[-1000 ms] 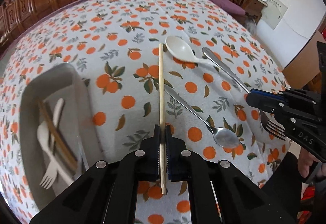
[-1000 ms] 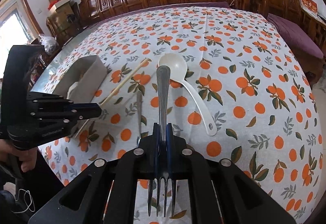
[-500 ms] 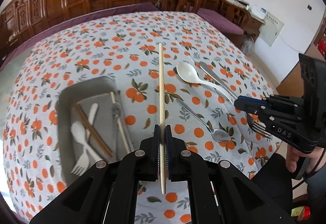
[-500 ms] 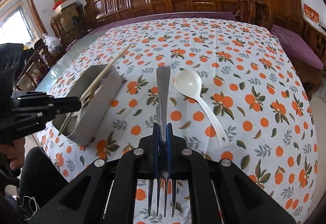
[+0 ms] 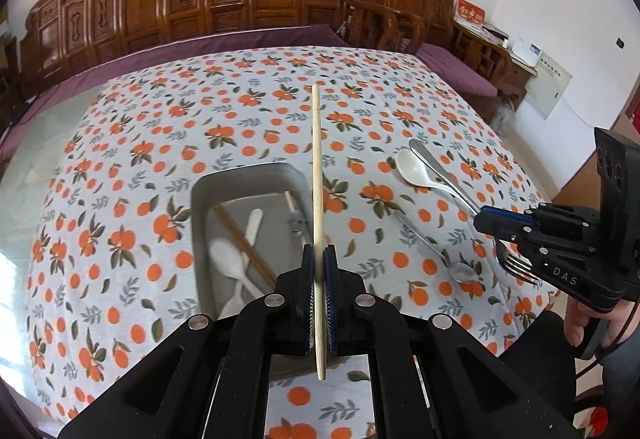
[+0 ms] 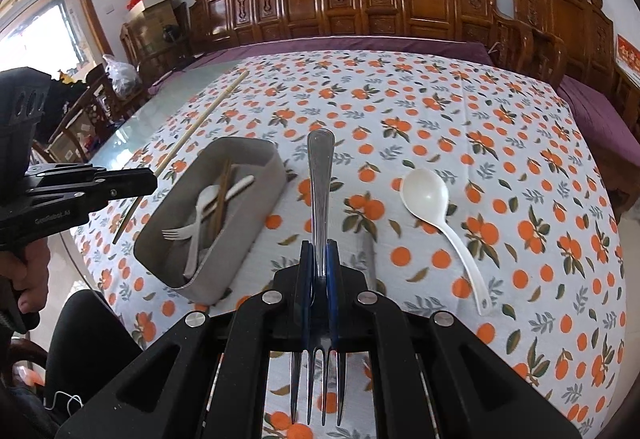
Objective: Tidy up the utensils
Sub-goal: 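Lower the chopstick into the grey tray and open left gripper while right carries fork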
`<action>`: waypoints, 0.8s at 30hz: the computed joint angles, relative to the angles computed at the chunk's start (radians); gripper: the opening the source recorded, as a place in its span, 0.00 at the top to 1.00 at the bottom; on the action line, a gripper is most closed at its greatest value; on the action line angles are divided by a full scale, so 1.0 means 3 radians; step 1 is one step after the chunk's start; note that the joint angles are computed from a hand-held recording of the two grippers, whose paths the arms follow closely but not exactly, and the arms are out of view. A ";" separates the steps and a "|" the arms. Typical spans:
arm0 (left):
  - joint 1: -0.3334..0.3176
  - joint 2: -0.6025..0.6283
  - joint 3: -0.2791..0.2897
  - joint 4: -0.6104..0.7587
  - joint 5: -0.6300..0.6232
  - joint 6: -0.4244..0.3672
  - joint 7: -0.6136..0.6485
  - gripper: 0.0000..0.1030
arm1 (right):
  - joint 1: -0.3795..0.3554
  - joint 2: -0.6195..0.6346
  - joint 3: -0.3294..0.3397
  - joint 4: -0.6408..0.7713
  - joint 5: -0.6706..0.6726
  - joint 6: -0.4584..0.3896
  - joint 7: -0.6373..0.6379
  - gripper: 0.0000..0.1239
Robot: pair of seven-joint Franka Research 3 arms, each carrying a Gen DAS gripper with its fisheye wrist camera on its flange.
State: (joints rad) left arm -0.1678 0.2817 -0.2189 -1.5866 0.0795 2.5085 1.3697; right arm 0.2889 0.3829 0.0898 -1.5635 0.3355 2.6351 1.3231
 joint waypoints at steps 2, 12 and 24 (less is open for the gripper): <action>0.0019 -0.0019 0.0015 -0.0041 -0.0004 0.0006 -0.0010 0.96 | 0.0017 0.0024 0.0003 0.0039 -0.0014 -0.0015 0.0010 0.94; 0.0083 0.0116 0.0072 -0.0077 0.0073 -0.0152 -0.0062 0.96 | 0.0097 0.0160 -0.0022 0.0221 -0.0136 -0.0119 0.0125 0.93; 0.0107 0.0350 0.0031 0.0095 -0.0013 -0.0250 -0.0004 0.96 | 0.0119 0.0215 -0.0056 0.0262 -0.0255 -0.0200 0.0235 0.93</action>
State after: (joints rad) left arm -0.1358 0.3867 -0.2094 -1.5580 0.0755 2.4335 1.3685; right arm 0.3246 0.4476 0.0730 -1.4849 0.2591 2.5752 1.3936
